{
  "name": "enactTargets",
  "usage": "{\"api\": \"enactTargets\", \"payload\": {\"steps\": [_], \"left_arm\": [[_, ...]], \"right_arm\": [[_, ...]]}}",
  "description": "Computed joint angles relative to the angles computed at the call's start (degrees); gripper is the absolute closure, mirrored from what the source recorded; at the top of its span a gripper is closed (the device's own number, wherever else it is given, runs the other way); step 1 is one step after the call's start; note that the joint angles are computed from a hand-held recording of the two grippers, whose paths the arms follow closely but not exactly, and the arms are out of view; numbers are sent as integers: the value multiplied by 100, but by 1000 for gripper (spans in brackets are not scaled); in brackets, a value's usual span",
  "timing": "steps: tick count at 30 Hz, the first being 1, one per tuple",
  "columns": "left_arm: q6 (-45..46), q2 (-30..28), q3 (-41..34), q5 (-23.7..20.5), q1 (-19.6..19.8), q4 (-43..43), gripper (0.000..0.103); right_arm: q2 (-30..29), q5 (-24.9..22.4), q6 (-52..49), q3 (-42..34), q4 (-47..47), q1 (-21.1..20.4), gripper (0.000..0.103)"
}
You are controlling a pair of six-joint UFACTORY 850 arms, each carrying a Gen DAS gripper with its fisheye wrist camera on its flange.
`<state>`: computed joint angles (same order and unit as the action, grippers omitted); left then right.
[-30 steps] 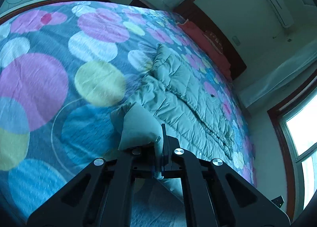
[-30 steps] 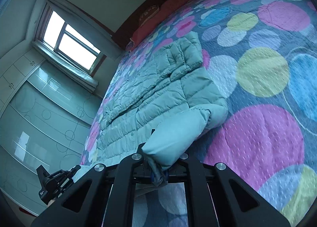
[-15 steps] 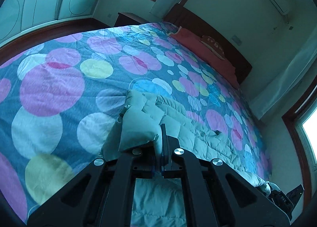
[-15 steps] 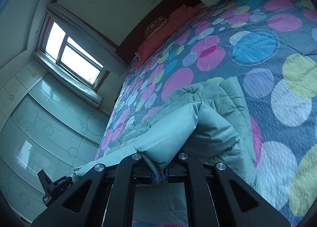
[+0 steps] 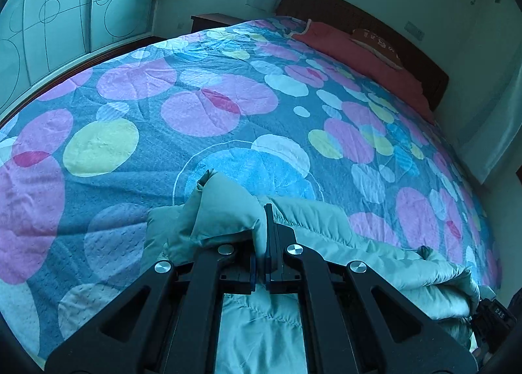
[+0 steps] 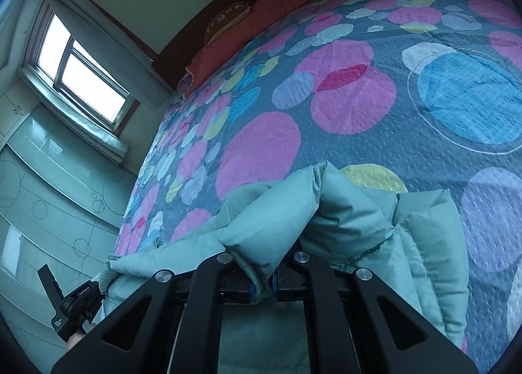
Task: Fold large clothes
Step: 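Lift the hem with both grippers and fold it toward the collar, then lay the hem down near the collar and open both grippers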
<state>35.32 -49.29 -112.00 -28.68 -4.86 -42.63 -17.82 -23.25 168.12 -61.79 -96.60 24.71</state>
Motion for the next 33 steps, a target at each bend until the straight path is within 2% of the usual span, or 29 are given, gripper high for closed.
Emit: {"api": "enactTargets", "payload": {"steps": [3,5,6,7,8,9,10,12,14,16,22,25,29,33], "left_arm": [[-287,-232,-293,-122,-45,358,100],[-326,-338,-448,-280,-36,440,98],[-209,-349,-471,-329,-22,359,94],[-22,-345,-481,-400,-1,237,85],[184,-303,-446,-436,14,112,78],[420,-206,-325,-371,30,-47,57],[688,-62,-130,-207,47,-259,45],[1226,197,196,44,86,-703,44],[1554,363,372,46,130,-966,44],[1679,460,481,5,134,-981,44],[1403,314,386,154,-98,-176,48],[852,34,46,149,-215,462,48],[-188,-475,-555,-144,-380,1813,48],[-278,-471,-523,-14,-439,2031,47]], "right_arm": [[-128,189,-51,-70,1,-112,95],[-173,243,-452,-144,256,-137,93],[-168,254,-567,-149,302,-134,87],[-144,253,-610,-143,281,-126,75],[-104,201,-632,-121,267,-97,69],[-63,114,-717,-110,329,-56,60],[-12,0,-808,-93,395,-1,55],[83,-122,-826,-53,375,69,54],[132,-143,-865,-48,375,130,54],[64,-122,-1406,-184,795,165,54],[-612,-232,-4051,-1139,2662,158,54],[-1057,-483,-5604,-1777,3660,124,54],[-1644,-867,-7564,-2495,5122,26,54],[-1715,-771,-7705,-2498,5262,-29,54]]}}
